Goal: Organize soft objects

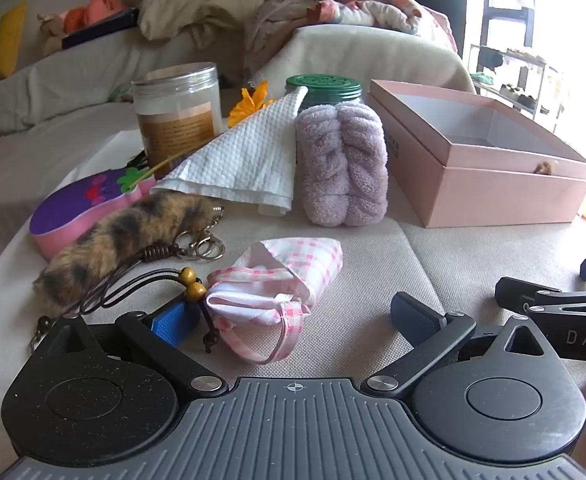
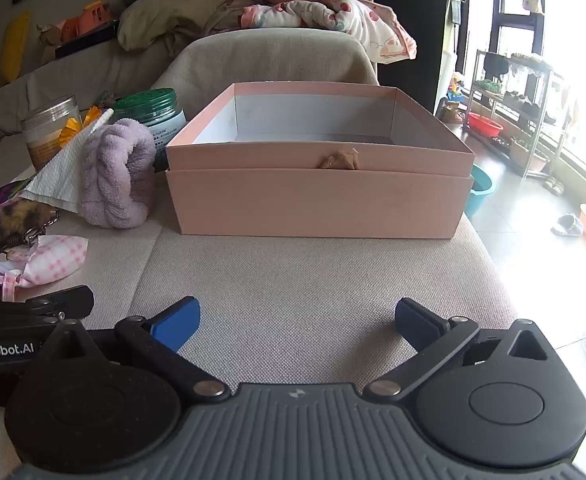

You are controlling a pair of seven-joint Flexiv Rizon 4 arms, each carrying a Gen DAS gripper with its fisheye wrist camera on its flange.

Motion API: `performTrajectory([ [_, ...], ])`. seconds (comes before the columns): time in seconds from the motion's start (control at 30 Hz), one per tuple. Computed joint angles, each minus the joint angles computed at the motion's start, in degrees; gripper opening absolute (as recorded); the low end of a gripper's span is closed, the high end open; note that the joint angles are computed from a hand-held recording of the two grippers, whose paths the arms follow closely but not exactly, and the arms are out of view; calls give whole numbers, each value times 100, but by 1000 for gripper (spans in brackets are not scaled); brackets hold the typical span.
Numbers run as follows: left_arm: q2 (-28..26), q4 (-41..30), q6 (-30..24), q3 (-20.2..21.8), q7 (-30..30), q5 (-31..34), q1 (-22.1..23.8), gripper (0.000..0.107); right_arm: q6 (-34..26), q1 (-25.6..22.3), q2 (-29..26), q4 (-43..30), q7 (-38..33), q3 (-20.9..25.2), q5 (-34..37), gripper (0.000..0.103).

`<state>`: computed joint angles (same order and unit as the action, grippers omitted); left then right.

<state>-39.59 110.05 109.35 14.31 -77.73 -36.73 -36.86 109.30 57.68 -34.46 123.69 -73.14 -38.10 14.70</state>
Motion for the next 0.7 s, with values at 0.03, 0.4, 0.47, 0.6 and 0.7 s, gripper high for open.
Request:
performTrajectory([
  [0.03, -71, -35, 10, 169, 226, -226, -190, 103, -9, 3, 3, -1, 0, -1, 1, 103],
  [0.4, -70, -47, -33, 218, 90, -135, -210, 103, 0, -29, 16, -4, 2, 38, 2, 103],
  [0.47, -60, -34, -19, 187, 88, -112, -175, 103, 2, -32, 16, -4, 4, 42, 2, 103],
  [0.6, -60, -34, -16, 182, 96, -120, -173, 103, 2, -32, 16, -5, 3, 42, 3, 103],
  [0.7, -61, -32, -13, 183, 103, -125, -174, 103, 1, -29, 14, -5, 4, 39, 3, 103],
])
